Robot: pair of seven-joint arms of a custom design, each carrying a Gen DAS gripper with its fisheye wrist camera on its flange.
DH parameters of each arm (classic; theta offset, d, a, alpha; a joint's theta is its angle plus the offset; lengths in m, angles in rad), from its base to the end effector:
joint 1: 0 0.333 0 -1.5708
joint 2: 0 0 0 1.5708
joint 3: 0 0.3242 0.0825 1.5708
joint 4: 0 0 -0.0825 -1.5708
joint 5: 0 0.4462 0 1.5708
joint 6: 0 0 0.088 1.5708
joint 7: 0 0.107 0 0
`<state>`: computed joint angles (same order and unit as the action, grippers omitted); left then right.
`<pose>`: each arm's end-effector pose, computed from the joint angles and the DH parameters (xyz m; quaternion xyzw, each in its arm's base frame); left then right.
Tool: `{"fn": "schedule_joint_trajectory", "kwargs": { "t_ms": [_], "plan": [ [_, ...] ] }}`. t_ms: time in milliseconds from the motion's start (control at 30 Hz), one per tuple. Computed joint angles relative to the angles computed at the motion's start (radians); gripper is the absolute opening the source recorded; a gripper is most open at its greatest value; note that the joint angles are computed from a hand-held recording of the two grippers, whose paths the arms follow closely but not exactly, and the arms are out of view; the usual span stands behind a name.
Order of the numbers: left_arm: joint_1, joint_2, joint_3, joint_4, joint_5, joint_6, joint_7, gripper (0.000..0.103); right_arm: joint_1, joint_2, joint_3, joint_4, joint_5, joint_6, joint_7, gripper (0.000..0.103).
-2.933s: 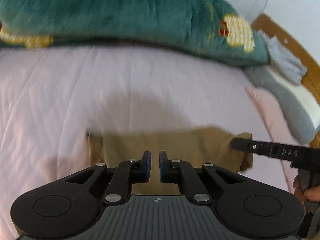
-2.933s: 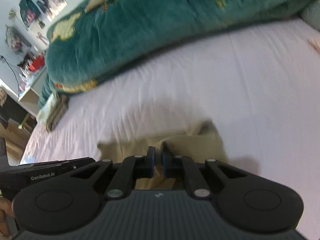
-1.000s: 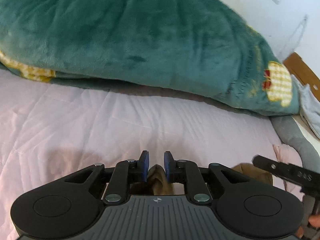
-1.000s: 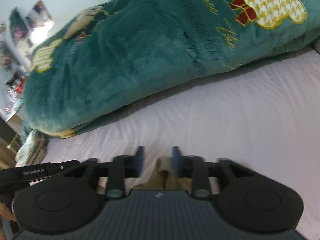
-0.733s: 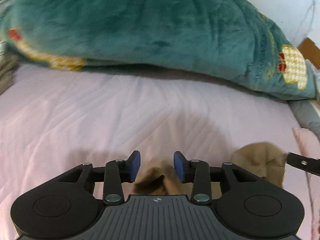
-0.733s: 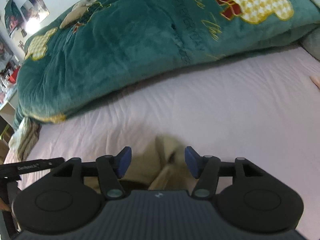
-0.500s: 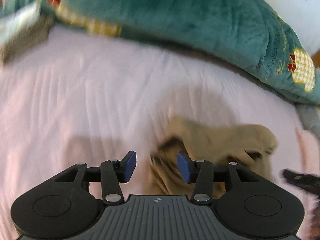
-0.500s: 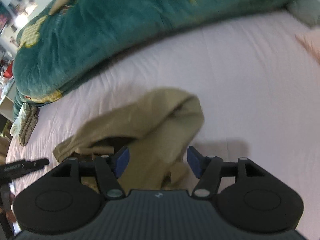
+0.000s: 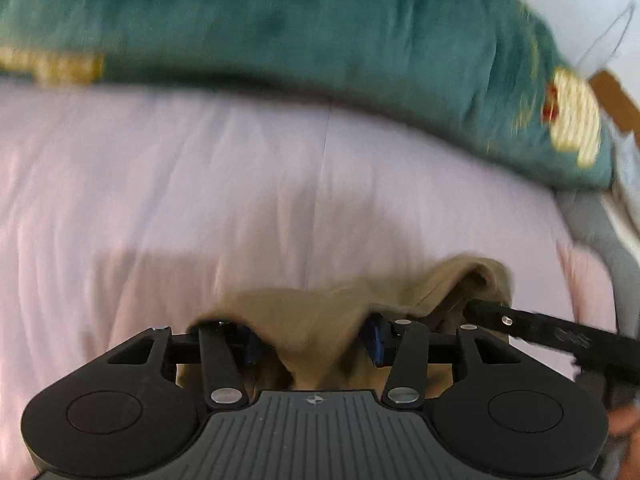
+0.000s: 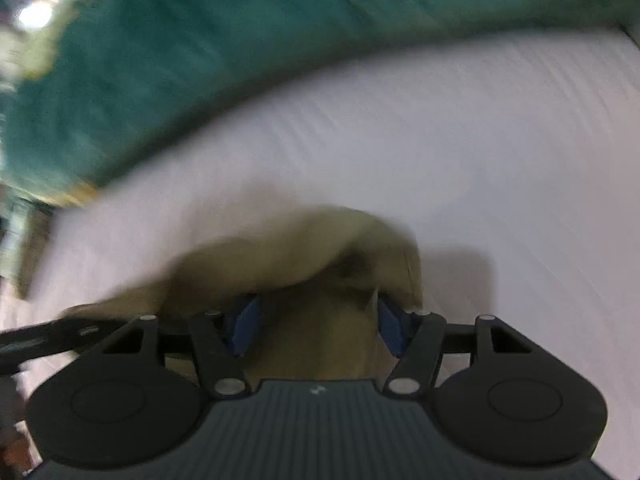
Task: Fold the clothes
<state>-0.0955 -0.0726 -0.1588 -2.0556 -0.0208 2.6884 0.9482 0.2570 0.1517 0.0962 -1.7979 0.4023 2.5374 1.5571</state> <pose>0.6164 -0.1616 0.5342 -0.7770 0.5265 -0.3252 0.1154 0.6668 0.2374 0.5120 -0.7000 0.6350 -0.0306 0.3254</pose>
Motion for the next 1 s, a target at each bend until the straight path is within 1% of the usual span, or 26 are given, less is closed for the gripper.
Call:
{"fn": "schedule_joint_trajectory", "kwargs": {
  "t_ms": [33,67,133,167,200,233,300,367,467,567,600,633,667,700,767,833,900,933,1000],
  "plan": [
    [0.009,-0.001,-0.002,0.001,0.046,0.04,-0.045,0.05,-0.005,0.002,0.014,0.005,0.053,0.05,-0.052,0.063],
    [0.016,-0.008,-0.004,-0.002,0.083,0.063,-0.081,0.05,-0.005,-0.012,0.018,-0.004,0.078,0.085,-0.069,0.063],
    [0.025,-0.035,-0.008,-0.018,0.13,0.079,-0.124,0.05,-0.004,-0.038,0.024,-0.02,0.124,0.144,-0.104,0.063],
    [0.023,-0.053,-0.007,-0.028,0.129,0.061,-0.121,0.05,-0.001,-0.06,0.018,-0.034,0.108,0.127,-0.104,0.064],
    [0.016,-0.075,-0.004,-0.04,0.108,0.019,-0.096,0.05,0.002,-0.081,0.009,-0.048,0.07,0.092,-0.089,0.064],
    [0.009,-0.103,-0.002,-0.056,0.086,-0.04,-0.075,0.05,0.005,-0.102,-0.001,-0.061,0.027,0.047,-0.067,0.064],
    [-0.012,-0.186,0.004,-0.118,0.021,-0.15,-0.038,0.05,0.003,-0.153,-0.02,-0.098,-0.059,-0.077,-0.002,0.064],
    [-0.038,-0.29,0.012,-0.198,-0.045,-0.238,-0.003,0.05,-0.004,-0.236,-0.036,-0.169,-0.083,-0.202,0.025,0.064],
    [-0.092,-0.444,0.025,-0.296,-0.164,-0.416,0.01,0.05,-0.009,-0.381,-0.061,-0.285,-0.081,-0.374,0.032,0.064],
    [-0.144,-0.574,0.035,-0.361,-0.268,-0.597,-0.004,0.05,-0.01,-0.525,-0.078,-0.366,-0.109,-0.596,0.033,0.064],
    [-0.152,-0.602,0.029,-0.369,-0.282,-0.631,-0.011,0.05,-0.007,-0.564,-0.084,-0.38,-0.111,-0.659,0.024,0.064],
    [-0.156,-0.621,0.023,-0.374,-0.285,-0.646,-0.009,0.05,-0.005,-0.599,-0.089,-0.392,-0.112,-0.718,0.015,0.064],
    [-0.162,-0.64,0.018,-0.379,-0.289,-0.661,-0.008,0.05,-0.002,-0.623,-0.092,-0.404,-0.109,-0.741,0.007,0.064],
    [-0.16,-0.653,0.008,-0.384,-0.275,-0.66,-0.002,0.05,-0.004,-0.638,-0.084,-0.423,-0.113,-0.709,0.0,0.064],
    [-0.121,-0.621,-0.022,-0.373,-0.194,-0.599,0.01,0.05,-0.002,-0.66,-0.069,-0.458,-0.127,-0.629,-0.013,0.064],
    [-0.08,-0.574,-0.04,-0.371,-0.119,-0.482,0.009,0.05,-0.003,-0.61,-0.041,-0.476,-0.169,-0.445,-0.019,0.064],
    [-0.042,-0.511,-0.047,-0.36,-0.045,-0.378,0.016,0.05,0.005,-0.53,-0.027,-0.477,-0.206,-0.249,-0.041,0.064],
    [-0.03,-0.478,-0.045,-0.35,-0.013,-0.342,0.027,0.05,0.01,-0.485,-0.024,-0.467,-0.229,-0.179,-0.059,0.064],
    [-0.017,-0.416,-0.037,-0.328,0.036,-0.29,0.068,0.05,0.02,-0.4,-0.018,-0.422,-0.28,-0.095,-0.096,0.064]
  ]
}}
